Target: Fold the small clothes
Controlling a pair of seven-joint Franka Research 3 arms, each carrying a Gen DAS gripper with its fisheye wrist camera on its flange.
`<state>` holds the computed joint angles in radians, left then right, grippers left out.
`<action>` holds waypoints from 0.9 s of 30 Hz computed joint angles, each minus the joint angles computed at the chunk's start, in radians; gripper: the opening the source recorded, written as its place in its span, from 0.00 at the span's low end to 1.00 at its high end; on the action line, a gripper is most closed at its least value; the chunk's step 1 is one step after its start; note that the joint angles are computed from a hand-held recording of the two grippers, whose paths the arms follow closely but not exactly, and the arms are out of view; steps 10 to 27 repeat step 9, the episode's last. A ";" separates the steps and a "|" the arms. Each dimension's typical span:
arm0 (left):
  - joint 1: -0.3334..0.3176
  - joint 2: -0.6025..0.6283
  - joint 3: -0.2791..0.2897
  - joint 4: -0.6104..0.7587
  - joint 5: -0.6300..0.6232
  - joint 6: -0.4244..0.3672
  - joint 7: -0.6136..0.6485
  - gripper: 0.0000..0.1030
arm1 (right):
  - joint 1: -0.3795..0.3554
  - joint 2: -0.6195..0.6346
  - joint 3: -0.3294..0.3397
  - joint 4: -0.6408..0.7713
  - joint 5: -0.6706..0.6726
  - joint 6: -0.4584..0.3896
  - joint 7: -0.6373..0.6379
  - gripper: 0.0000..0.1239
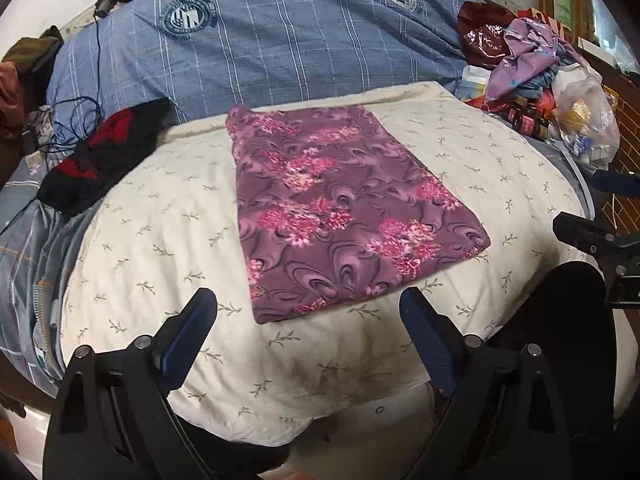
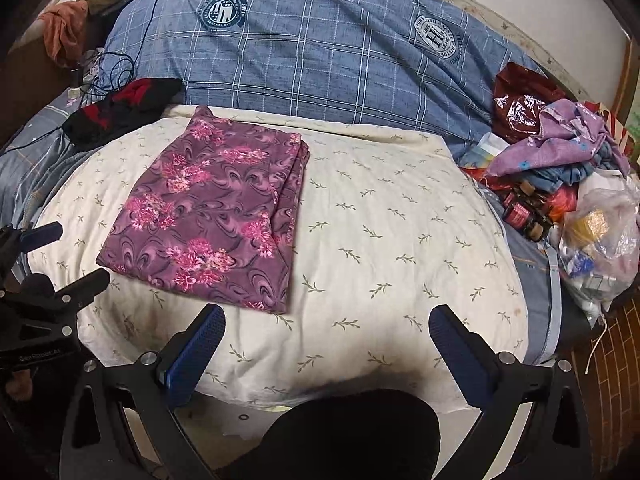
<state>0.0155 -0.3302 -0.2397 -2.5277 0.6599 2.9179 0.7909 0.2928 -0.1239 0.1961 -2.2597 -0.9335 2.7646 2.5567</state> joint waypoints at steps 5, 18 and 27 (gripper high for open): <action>-0.041 0.027 0.030 0.016 -0.068 -0.002 0.052 0.91 | 0.000 0.006 -0.008 0.004 0.033 0.012 -0.019 0.83; -0.051 0.042 0.031 0.042 -0.100 -0.005 0.062 0.91 | -0.001 0.022 -0.016 0.019 0.068 0.023 -0.049 0.83; -0.051 0.042 0.031 0.042 -0.100 -0.005 0.062 0.91 | -0.001 0.022 -0.016 0.019 0.068 0.023 -0.049 0.83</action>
